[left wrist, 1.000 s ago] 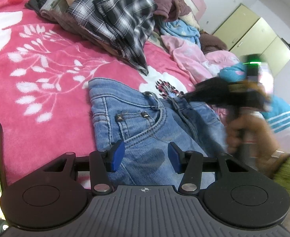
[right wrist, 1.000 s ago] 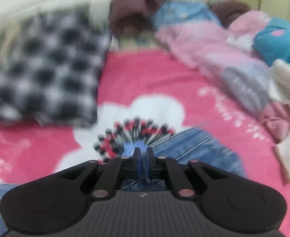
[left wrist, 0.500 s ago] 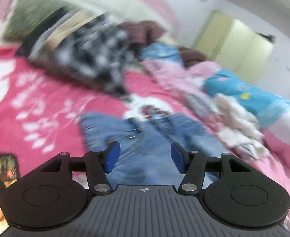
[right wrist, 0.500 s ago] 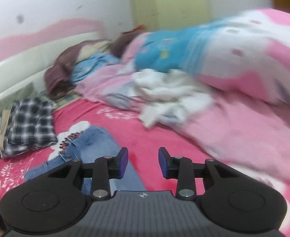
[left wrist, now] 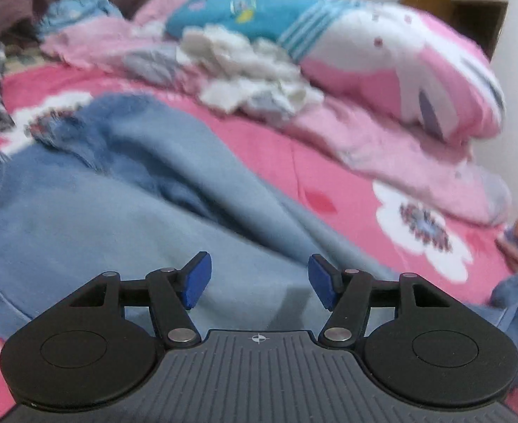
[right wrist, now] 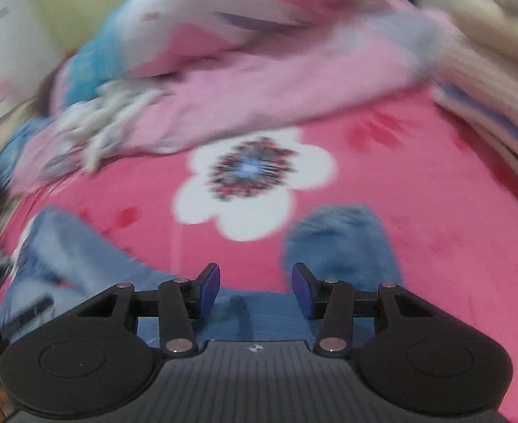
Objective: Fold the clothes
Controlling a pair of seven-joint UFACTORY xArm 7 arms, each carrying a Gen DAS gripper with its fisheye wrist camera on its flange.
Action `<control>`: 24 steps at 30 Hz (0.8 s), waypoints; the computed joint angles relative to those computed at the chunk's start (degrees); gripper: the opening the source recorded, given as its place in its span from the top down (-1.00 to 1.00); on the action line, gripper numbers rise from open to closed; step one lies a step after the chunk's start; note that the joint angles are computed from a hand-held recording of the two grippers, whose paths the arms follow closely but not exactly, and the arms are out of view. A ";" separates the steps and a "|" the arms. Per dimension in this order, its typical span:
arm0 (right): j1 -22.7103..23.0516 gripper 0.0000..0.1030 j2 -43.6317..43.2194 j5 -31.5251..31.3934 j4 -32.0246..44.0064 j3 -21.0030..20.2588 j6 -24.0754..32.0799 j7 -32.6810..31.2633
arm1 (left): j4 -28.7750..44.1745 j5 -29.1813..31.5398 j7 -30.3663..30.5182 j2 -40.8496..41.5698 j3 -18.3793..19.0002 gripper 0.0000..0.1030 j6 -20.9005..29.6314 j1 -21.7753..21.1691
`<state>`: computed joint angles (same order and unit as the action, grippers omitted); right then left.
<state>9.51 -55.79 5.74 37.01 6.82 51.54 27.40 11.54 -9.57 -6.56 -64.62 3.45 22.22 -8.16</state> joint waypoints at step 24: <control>-6.19 0.92 7.06 -5.70 -2.15 -0.46 -8.41 -0.58 | -2.08 -3.05 3.39 0.83 3.54 -0.19 -2.41 -1.80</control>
